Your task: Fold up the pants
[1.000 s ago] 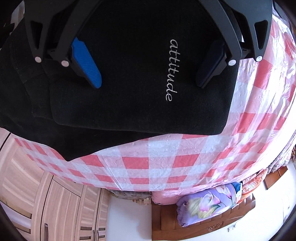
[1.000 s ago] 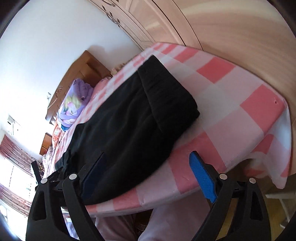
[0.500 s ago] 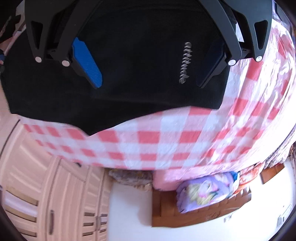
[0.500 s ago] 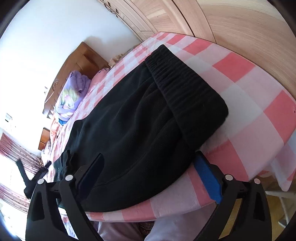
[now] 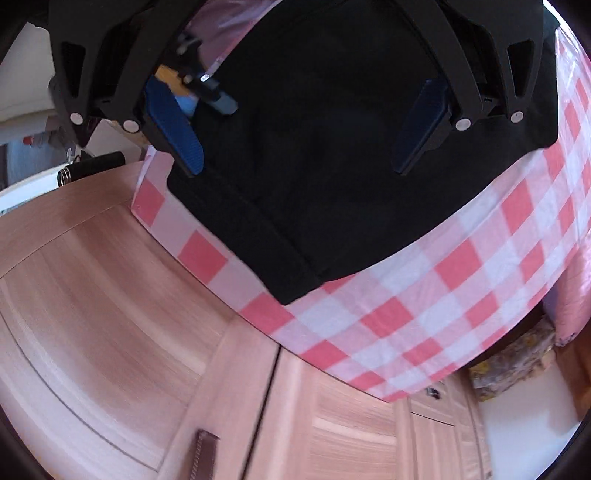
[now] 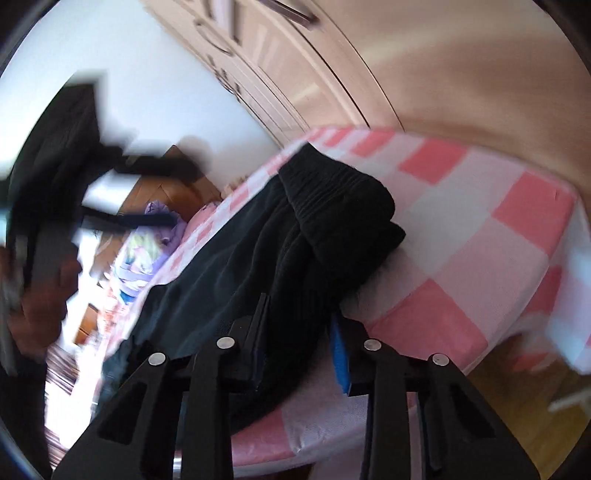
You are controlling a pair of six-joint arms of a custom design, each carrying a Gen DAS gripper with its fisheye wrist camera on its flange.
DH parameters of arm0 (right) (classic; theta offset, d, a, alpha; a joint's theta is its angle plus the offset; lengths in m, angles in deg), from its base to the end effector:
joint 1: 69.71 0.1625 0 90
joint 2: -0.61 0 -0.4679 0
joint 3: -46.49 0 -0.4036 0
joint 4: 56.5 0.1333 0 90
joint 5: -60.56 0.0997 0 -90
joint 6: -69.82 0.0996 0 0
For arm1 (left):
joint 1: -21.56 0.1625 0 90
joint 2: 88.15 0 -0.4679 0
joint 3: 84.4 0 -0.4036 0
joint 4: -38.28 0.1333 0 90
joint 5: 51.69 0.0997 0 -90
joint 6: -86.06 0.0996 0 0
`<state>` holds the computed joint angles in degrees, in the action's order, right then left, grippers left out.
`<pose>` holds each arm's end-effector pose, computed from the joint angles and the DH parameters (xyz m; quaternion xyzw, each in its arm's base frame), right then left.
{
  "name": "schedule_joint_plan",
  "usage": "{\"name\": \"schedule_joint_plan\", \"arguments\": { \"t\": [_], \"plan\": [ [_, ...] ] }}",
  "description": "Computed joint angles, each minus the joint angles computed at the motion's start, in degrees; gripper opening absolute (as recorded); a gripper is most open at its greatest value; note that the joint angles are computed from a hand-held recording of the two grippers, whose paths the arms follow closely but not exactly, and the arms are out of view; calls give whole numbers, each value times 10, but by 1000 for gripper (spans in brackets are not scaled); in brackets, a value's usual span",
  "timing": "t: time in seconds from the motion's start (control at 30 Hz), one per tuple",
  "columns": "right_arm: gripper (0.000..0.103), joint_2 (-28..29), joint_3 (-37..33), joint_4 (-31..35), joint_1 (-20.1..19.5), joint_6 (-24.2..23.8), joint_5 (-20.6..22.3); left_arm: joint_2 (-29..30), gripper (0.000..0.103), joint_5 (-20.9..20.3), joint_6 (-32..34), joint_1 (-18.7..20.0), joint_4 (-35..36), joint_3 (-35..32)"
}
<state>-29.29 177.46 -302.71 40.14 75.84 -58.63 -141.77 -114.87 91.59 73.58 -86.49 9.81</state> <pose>0.2347 -0.4006 0.0318 -0.0125 -0.8656 0.4865 0.1174 -0.2744 -0.6411 0.1781 0.3710 0.8979 -0.0173 0.2362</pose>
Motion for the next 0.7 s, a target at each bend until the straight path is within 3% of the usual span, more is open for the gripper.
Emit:
{"name": "schedule_joint_plan", "arguments": {
  "t": [0.1,0.2,0.33,0.43,0.57,0.6,0.63,0.67,0.7],
  "plan": [
    [29,40,-45,-52,43,-123,-81,56,101,-9,-28,-14,89,-68],
    [29,45,-68,-57,56,-176,-105,106,101,25,-47,-31,179,-121],
    [29,47,-85,-59,64,-216,-114,153,101,181,-67,-69,289,-129],
    [29,47,-85,-58,58,-213,-106,178,101,307,-106,-86,365,-110],
    [29,44,-76,-57,60,-206,-106,205,100,387,-177,-87,469,-106],
    [29,43,-76,-54,61,-206,-106,203,94,403,-170,-88,460,-92],
    [30,40,-72,-50,60,-204,-102,198,74,400,-150,-89,439,-80],
    [31,35,-67,-41,59,-198,-97,189,45,373,-118,-88,407,-71],
    [35,29,-60,-34,57,-191,-91,178,37,364,-89,-90,374,-56]
  ]
}}
